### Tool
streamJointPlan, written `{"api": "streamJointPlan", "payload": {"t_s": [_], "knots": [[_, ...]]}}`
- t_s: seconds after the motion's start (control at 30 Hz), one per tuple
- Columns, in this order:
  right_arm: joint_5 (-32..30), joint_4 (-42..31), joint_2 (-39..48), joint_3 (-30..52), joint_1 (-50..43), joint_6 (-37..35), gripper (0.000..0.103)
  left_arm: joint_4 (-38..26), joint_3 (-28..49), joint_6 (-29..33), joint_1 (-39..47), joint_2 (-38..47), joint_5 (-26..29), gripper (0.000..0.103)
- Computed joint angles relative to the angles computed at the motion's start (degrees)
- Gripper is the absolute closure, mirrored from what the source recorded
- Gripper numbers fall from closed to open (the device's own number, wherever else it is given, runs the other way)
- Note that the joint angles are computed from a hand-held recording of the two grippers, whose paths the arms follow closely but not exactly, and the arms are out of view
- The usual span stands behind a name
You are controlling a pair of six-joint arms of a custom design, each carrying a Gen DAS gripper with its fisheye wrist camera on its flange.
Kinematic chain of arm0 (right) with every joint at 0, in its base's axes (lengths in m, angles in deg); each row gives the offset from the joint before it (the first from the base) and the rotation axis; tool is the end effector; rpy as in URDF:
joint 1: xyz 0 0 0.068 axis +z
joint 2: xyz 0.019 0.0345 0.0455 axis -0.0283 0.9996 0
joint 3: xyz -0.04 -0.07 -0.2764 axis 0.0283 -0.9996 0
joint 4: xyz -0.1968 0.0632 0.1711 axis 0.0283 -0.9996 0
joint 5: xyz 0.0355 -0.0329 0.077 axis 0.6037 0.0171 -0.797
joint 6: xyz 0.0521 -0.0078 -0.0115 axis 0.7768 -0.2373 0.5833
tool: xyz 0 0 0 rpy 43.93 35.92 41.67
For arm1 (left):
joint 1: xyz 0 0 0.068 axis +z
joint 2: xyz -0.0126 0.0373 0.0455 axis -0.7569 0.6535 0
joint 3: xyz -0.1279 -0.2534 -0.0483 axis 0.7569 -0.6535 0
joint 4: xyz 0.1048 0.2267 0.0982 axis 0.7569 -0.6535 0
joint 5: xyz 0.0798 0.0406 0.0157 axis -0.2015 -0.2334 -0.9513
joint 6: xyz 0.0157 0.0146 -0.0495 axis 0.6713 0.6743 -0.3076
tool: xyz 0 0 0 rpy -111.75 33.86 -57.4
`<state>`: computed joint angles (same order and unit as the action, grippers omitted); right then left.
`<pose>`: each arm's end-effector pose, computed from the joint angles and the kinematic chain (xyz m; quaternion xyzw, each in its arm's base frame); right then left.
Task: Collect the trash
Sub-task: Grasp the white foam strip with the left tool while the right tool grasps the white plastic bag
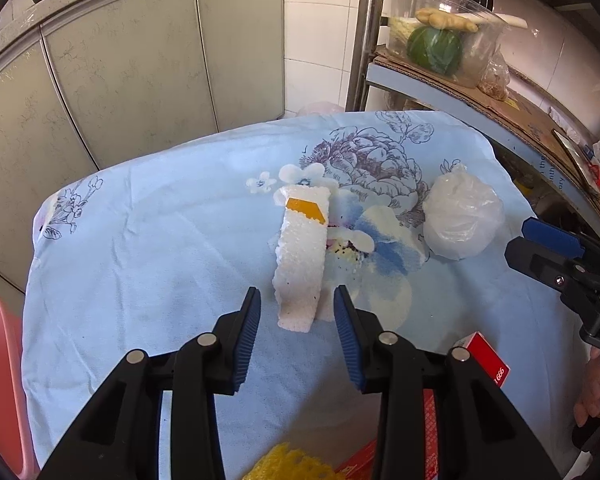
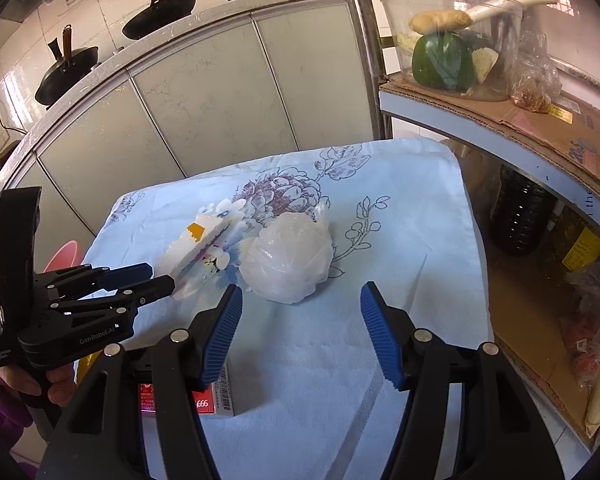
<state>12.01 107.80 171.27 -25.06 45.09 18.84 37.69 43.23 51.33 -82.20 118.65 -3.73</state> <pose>0.1658 0.1522 0.0915 0.1155 0.9136 0.0986 0.3772 0.2742 -0.1780 0.0801 0.2591 0.9197 -0.0887 0.2813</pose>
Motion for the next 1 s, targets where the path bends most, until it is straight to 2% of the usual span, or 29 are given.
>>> {"api": "streamJointPlan", "payload": {"t_s": [0.07, 0.1, 0.37, 0.83, 0.9, 0.93, 1.0], "knots": [[-0.66, 0.44, 0.31, 0.13, -0.67, -0.34, 0.041, -0.19, 0.08, 0.17, -0.02, 0.21, 0.21, 0.082], [-1.13, 0.82, 0.46, 0.15, -1.09, -0.50, 0.041, -0.32, 0.16, 0.24, -0.06, 0.36, 0.24, 0.083], [-3.26, 2.29, 1.78, 0.82, -3.03, -1.50, 0.041, 1.67, -3.69, -0.08, 0.75, -4.37, 2.04, 0.083], [-6.47, 6.23, 5.76, 2.74, -6.93, -4.17, 0.041, 1.28, -10.27, -1.79, 3.71, -15.77, 4.31, 0.083], [-6.01, 7.50, 6.00, 2.32, -6.61, -3.91, 0.052, 1.11, -11.02, -1.77, 4.01, -17.22, 4.45, 0.083], [-6.07, 7.13, 5.99, 2.42, -6.69, -3.92, 0.062, 1.11, -11.26, -1.84, 4.03, -17.66, 4.44, 0.083], [-6.77, 7.17, 6.19, 2.33, -6.87, -3.64, 0.070, 0.97, -11.90, -1.97, 4.22, -18.87, 4.64, 0.083]]}}
